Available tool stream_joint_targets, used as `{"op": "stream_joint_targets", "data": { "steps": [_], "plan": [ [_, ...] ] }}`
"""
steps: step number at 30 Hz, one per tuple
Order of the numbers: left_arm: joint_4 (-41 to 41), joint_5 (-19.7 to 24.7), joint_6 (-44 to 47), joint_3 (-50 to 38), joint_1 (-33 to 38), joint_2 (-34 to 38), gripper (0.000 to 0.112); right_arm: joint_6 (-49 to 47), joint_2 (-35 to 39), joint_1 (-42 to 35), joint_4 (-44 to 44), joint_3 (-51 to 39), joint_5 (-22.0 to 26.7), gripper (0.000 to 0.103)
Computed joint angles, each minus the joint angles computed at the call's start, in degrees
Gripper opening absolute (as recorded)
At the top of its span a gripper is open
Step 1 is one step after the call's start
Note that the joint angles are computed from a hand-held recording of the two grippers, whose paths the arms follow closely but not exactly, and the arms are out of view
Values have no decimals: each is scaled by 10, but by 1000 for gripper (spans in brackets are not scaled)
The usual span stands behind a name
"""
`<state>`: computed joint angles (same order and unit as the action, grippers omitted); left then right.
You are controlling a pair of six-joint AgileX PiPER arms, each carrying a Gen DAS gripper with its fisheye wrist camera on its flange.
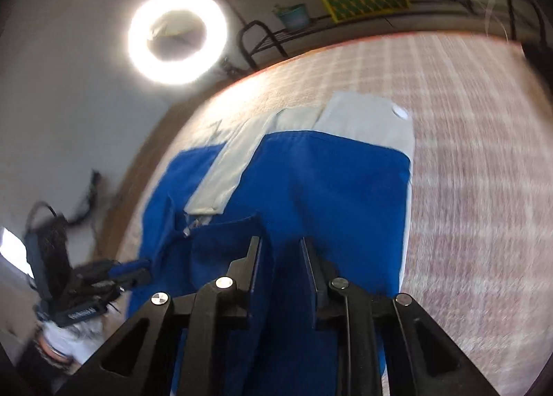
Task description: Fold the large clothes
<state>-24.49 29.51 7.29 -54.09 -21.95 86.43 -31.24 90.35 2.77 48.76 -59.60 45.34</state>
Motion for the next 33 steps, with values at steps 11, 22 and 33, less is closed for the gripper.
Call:
{"op": "stream_joint_targets", "data": {
  "steps": [11, 22, 33],
  "plan": [
    [-338, 170, 251, -90, 260, 105, 80, -59, -43, -107, 27, 21, 60, 89],
    [-460, 290, 324, -217, 318, 330, 80, -165, 128, -208, 121, -13, 173, 73],
    [-488, 333, 334, -279, 300, 385, 76, -186, 213, -190, 205, -56, 225, 52]
  ]
}}
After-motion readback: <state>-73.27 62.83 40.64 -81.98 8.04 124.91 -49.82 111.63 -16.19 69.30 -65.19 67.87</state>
